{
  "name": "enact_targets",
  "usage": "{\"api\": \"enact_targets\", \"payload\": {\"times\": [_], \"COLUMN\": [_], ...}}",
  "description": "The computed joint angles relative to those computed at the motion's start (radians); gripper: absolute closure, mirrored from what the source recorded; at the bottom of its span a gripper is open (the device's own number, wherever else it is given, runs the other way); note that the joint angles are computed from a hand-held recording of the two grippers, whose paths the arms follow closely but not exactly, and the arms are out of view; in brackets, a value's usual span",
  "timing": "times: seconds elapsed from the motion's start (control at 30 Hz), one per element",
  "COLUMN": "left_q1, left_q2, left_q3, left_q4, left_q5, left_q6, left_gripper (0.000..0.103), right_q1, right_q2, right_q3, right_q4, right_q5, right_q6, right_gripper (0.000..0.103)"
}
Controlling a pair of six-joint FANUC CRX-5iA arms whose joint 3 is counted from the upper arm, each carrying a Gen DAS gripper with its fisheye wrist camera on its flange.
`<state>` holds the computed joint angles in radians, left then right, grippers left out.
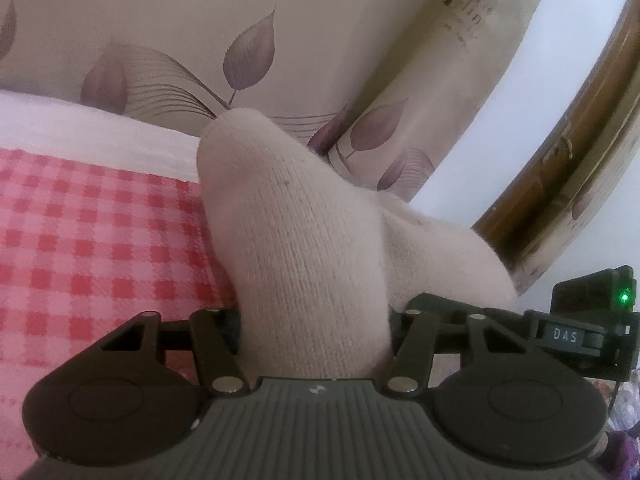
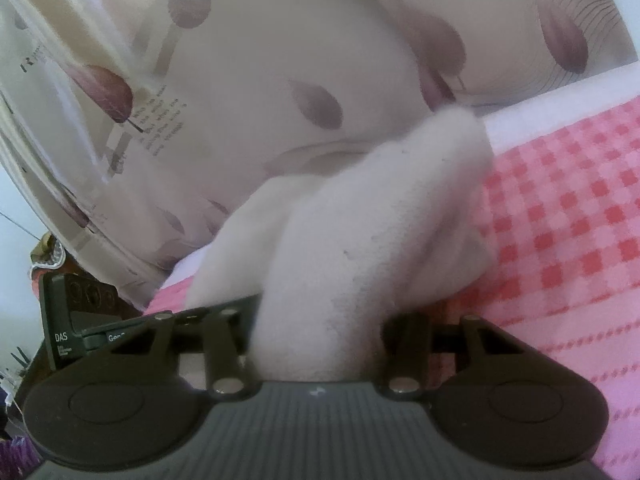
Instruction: Fold small clothes
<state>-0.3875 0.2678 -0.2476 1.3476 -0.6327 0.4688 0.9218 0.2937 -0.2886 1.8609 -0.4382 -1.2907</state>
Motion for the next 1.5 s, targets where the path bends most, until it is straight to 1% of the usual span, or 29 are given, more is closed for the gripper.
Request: {"api": "enact_targets", "payload": {"times": [0.13, 0.23, 0.33, 0.47, 0.73, 0.8, 1.07, 1.17, 1.27, 1.5], "left_q1": [0.020, 0.038, 0.058, 0.087, 0.158, 0.183, 0.306, 0.342, 0.360, 0.454], "left_q2": [-0.063, -0.119, -0.183, -0.272, -0.456, -0.499, -0.634, -0.672, -0.694, -0.756], "left_q3": [-0.043, -0.077, -0.117, -0.173, -0.286, -0.312, -0.389, -0.410, -0.417, -0.454], "left_q4": [-0.045, -0.094, -0.145, -0.201, -0.261, -0.267, -0.291, -0.294, -0.299, -0.300], "left_q5": [0.009, 0.014, 0.021, 0.025, 0.011, -0.002, -0.102, -0.129, -0.140, -0.213], "left_q6": [0.017, 0.046, 0.069, 0.080, 0.074, 0.068, 0.074, 0.071, 0.074, 0.060], "left_gripper": [0.046, 0.046, 0.047, 0.047, 0.047, 0.047, 0.047, 0.047, 0.047, 0.047], "right_q1": [0.037, 0.077, 0.124, 0.175, 0.261, 0.276, 0.326, 0.339, 0.351, 0.375], "right_q2": [0.009, 0.020, 0.035, 0.059, 0.122, 0.135, 0.195, 0.214, 0.233, 0.279], "right_q3": [0.018, 0.041, 0.072, 0.110, 0.224, 0.246, 0.342, 0.373, 0.403, 0.475], "right_q4": [-0.001, -0.028, -0.084, -0.119, -0.170, -0.173, -0.205, -0.214, -0.224, -0.253], "right_q5": [-0.032, -0.061, -0.095, -0.132, -0.183, -0.188, -0.202, -0.207, -0.210, -0.213], "right_q6": [-0.027, -0.017, 0.034, 0.057, 0.119, 0.128, 0.172, 0.183, 0.199, 0.231], "right_gripper": [0.054, 0.054, 0.054, 0.054, 0.054, 0.054, 0.054, 0.054, 0.054, 0.054]}}
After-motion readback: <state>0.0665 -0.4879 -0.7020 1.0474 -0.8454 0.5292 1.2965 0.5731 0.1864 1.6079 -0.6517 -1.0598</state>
